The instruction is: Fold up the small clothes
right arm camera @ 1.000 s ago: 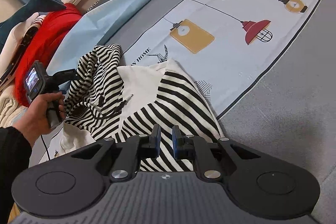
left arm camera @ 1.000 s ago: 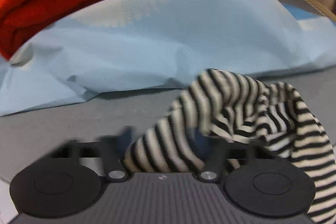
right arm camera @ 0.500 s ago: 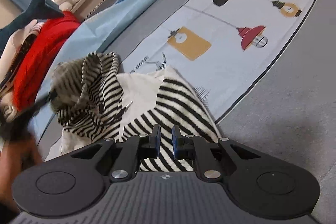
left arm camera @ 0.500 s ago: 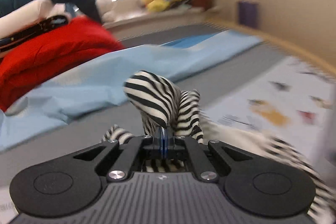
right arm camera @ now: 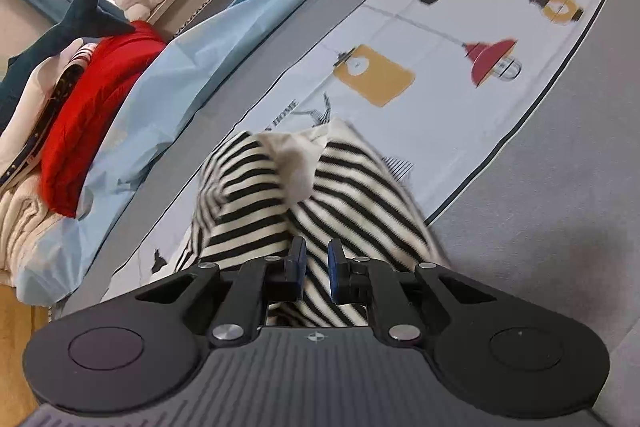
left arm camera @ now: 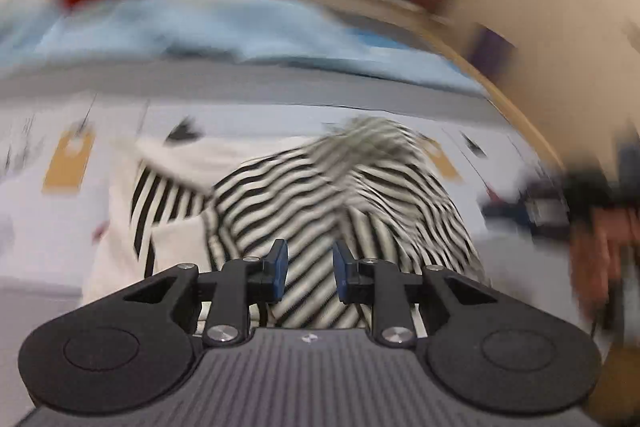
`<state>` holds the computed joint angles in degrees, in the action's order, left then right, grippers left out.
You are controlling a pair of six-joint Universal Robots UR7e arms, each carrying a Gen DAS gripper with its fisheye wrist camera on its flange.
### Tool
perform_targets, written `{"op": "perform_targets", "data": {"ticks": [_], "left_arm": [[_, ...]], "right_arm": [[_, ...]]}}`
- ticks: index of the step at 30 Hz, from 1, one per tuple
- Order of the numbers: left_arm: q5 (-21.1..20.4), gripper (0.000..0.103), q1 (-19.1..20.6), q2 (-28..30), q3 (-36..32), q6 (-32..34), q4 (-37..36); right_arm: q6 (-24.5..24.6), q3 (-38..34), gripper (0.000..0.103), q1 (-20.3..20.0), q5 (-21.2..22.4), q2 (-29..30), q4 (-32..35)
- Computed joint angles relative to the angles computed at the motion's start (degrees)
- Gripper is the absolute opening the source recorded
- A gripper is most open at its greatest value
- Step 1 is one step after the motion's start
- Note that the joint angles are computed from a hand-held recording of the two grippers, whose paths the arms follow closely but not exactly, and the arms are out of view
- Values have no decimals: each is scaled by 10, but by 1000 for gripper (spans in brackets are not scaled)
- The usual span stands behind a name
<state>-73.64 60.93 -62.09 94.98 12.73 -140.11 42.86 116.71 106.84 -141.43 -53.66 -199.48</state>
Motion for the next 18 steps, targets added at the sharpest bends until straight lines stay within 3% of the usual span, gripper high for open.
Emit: {"op": "perform_targets", "data": {"ticks": [2, 4, 5, 7, 8, 15, 18], "left_arm": [[26, 27, 7, 35, -37, -105, 36], [9, 33, 28, 54, -66, -184, 72], [4, 40, 35, 61, -75, -217, 89], [18, 41, 41, 68, -88, -260, 140], [18, 41, 44, 75, -101, -282, 168], [-35, 41, 64, 89, -124, -322, 195], [-38, 41, 65, 99, -135, -334, 209]], "right_arm": [[6, -1, 13, -7, 21, 1, 5], [13, -5, 21, -16, 43, 5, 8], [19, -5, 25, -21, 54, 6, 10], [37, -8, 37, -29, 72, 9, 26], [43, -10, 38, -31, 76, 13, 28], [60, -24, 39, -52, 115, 39, 20], [69, -33, 39, -61, 144, 51, 13]]}}
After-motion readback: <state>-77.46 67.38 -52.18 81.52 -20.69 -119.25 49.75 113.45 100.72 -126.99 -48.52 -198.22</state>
